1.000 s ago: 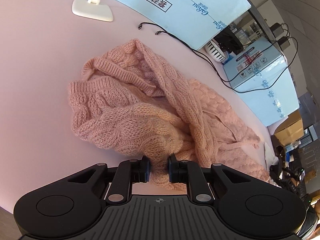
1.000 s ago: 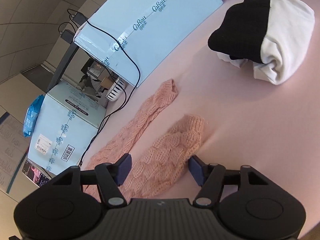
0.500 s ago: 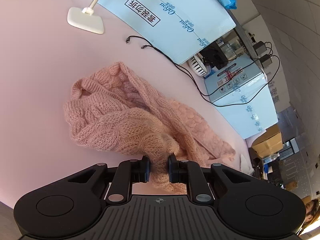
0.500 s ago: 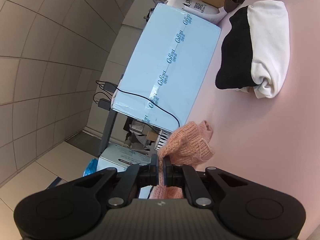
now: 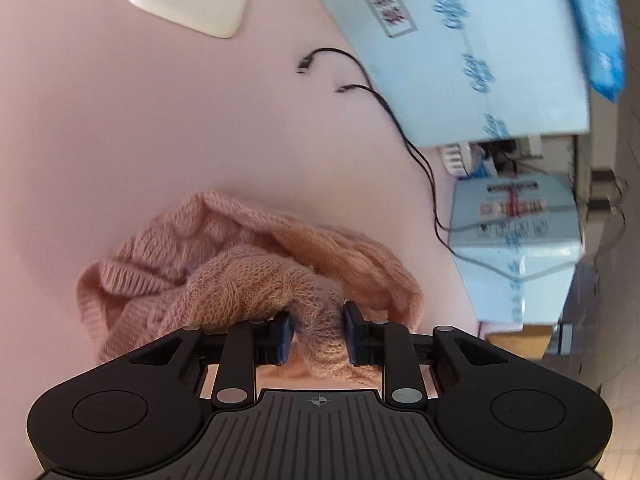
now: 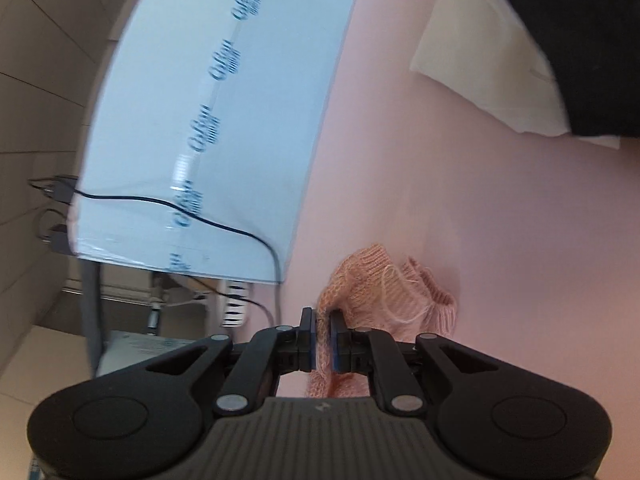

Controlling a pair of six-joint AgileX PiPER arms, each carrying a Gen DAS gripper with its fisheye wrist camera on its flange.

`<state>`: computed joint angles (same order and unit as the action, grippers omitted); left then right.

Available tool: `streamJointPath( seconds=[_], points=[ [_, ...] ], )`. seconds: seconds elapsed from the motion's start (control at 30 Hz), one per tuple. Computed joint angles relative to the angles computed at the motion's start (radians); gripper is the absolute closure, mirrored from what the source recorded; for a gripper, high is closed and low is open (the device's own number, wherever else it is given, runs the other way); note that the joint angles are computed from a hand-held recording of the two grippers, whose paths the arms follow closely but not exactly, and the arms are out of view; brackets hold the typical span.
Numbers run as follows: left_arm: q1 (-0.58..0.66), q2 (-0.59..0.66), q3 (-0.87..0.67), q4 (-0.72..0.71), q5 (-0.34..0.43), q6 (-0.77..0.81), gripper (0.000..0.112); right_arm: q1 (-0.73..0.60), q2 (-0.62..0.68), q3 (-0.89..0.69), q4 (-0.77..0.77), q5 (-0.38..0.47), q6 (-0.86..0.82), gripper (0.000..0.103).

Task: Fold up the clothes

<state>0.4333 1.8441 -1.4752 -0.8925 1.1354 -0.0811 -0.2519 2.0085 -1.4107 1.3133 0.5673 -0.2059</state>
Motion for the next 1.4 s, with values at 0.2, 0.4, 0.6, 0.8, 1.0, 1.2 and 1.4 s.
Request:
streamJointPath(
  seconds=[0.2,0.4,0.6,0.8,1.0,1.2,1.4],
  points=[
    [0.056,0.068,-0.056,-0.121,-0.002,-0.001,0.05,0.025,-0.033,-0.018,0.0,-0.054,-0.15,0.022],
    [0.101,-0.099,0.021,0.006,-0.037,0.115,0.037,-0.047,-0.099,-0.031,-0.098,0.122,-0.344,0.017],
    [0.117,-0.239,0.257,0.008,-0.005,0.434,0.034,-0.126,-0.036,-0.081,-0.103,0.472,-0.358,0.017],
    [0.076,-0.243,0.349,-0.021,-0.07,0.518,0.034,0.029,0.024,-0.148,-0.244,0.299,-0.215,0.027],
    [-0.003,-0.36,0.43,0.119,-0.219,0.489,0.088,0.094,-0.042,0.012,-0.191,0.086,-0.376,0.097],
    [0.169,-0.425,0.468,0.015,-0.078,0.611,0.091,-0.047,-0.217,0.213,0.059,0.206,-0.633,0.097],
    [0.254,-0.379,0.49,-0.014,0.017,0.637,0.051,0.022,-0.12,0.119,-0.205,0.12,-0.472,0.072]
  ],
)
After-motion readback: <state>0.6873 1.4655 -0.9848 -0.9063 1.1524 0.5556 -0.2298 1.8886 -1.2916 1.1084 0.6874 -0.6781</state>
